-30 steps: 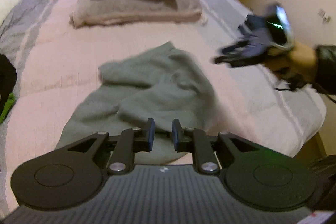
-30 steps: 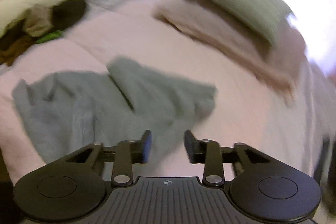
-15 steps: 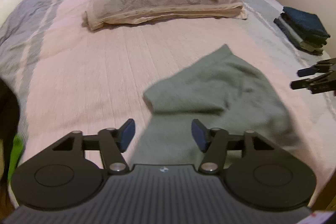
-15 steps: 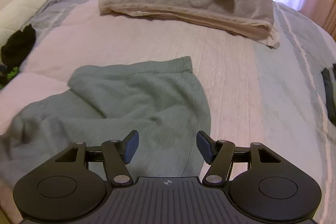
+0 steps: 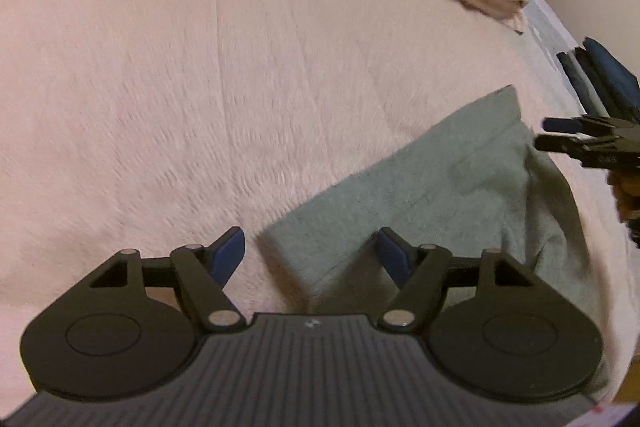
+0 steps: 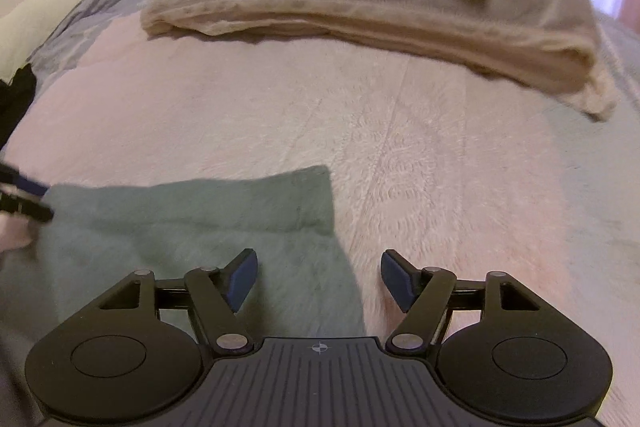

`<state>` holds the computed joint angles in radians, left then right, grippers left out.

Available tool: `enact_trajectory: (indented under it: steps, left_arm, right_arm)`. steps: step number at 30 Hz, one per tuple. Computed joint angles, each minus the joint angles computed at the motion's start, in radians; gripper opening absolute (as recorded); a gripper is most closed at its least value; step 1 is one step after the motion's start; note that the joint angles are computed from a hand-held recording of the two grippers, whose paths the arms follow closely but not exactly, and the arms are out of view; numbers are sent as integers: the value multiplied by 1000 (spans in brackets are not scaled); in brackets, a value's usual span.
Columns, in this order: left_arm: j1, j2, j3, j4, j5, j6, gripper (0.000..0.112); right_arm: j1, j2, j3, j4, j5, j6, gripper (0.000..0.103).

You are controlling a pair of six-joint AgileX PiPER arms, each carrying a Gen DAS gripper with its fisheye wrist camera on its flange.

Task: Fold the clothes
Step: 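Regrasp the garment waistband with both grippers and lift it up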

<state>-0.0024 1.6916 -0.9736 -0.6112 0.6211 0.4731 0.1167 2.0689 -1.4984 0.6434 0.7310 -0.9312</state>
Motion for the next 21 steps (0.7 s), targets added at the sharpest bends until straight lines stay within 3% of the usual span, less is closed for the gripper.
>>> enact_trajectory:
  steps: [2,3,4,5,6,7,10,15,19,21]
  left_arm:
    - [13,30,5,-63,0,35,65]
    - [27,34,15,-119,4,77,56]
    - [34,27,27,-149,12,91,53]
    - [33,26,21,-152,19,85,42]
    - [37,14,24,-170,29,105,30]
    - [31,-8,29,-176,30,112,28]
    - [-18,-117,38,-115,4,56,23]
    - [-124,-335,-81,177,43,-220,21]
    - [-174,-445,-342,406,187,-383,20]
    - [-215,-438,-525,500,272,-420,20]
  right_arm:
    - [-20,61,-68,38,60,7,66]
    - [-35,90,-102,69,103,10,66]
    - [-49,109,-129,100,144,8,66]
    - [-65,125,-157,127,197,11,57]
    - [-80,133,-181,152,250,20,41]
    - [-84,117,-182,143,263,38,6]
    - [-110,-13,-106,169,274,25,5]
    - [-176,-330,-1,228,308,-6,4]
    - [-258,-517,-65,303,424,47,4]
    - [-282,-599,-106,334,458,91,4]
